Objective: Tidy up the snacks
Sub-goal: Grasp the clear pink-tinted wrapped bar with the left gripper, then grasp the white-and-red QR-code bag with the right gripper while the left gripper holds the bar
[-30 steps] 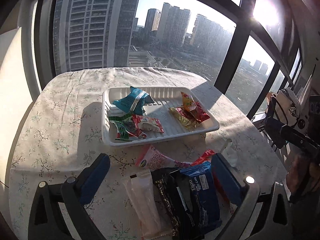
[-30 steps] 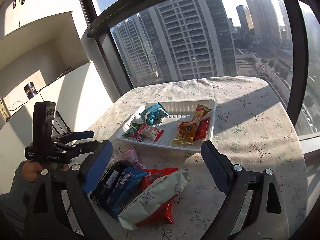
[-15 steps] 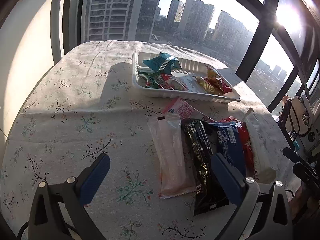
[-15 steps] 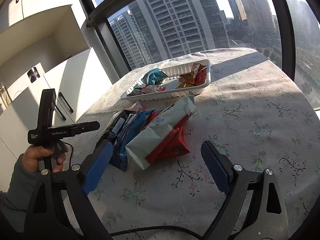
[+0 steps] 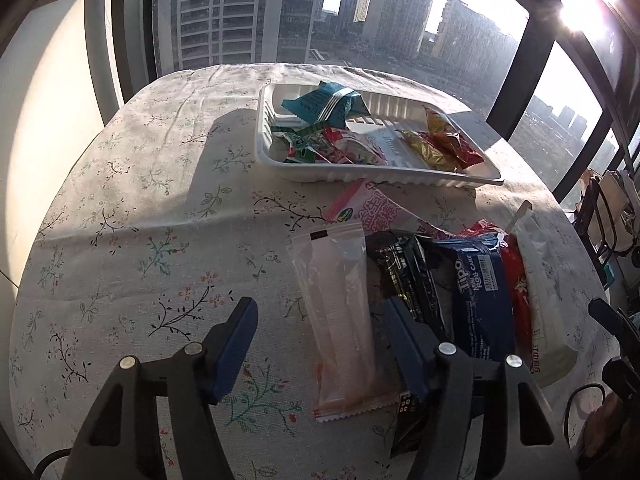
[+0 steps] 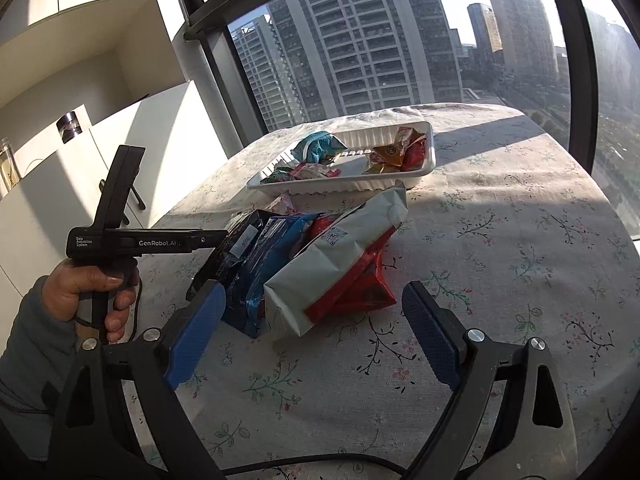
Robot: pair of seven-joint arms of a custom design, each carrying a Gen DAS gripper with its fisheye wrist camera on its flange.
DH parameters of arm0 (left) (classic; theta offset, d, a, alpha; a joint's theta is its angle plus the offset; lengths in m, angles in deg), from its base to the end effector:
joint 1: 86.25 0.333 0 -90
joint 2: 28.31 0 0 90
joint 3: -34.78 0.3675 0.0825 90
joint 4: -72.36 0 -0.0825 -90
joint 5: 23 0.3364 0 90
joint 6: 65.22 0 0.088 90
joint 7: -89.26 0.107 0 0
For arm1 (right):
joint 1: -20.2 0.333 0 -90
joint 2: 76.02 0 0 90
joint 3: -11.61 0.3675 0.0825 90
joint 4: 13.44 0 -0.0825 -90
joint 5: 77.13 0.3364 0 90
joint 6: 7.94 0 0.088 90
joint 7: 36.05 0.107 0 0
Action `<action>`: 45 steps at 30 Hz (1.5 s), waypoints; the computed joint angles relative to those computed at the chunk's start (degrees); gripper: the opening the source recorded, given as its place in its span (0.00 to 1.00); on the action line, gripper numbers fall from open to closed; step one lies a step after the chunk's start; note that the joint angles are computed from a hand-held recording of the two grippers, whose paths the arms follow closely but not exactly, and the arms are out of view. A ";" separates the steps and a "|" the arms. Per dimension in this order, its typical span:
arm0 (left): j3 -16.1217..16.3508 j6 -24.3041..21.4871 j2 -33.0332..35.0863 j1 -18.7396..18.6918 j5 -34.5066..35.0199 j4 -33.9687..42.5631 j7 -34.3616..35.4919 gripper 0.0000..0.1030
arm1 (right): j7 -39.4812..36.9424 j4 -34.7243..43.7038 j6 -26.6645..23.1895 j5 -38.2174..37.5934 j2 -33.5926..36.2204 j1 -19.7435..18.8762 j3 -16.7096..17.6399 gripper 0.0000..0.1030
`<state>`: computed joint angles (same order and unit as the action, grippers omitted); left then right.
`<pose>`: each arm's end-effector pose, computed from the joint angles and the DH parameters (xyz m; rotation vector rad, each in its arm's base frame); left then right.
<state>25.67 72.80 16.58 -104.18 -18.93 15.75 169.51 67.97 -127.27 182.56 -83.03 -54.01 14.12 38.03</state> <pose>0.7347 -0.3100 0.5191 -1.6855 2.1823 -0.8438 0.6115 0.1898 0.4917 -1.6116 1.4557 -0.4413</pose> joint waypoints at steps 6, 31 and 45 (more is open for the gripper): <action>1.46 -5.38 2.68 -1.58 2.42 5.42 0.14 0.54 | -0.55 0.23 -0.46 0.30 -0.14 1.63 -1.43 0.87; -0.70 6.97 -5.91 1.76 -0.02 -11.75 0.80 0.24 | -2.02 6.20 -7.48 5.41 0.79 8.98 -8.67 0.84; -2.87 13.15 -9.96 3.82 -4.07 -20.09 2.82 0.24 | 0.67 25.09 -28.74 6.08 8.57 23.84 -25.05 0.61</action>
<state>22.81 85.95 6.62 -100.35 -22.99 -4.34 172.33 68.64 -102.19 153.82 -76.94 -45.44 37.97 12.98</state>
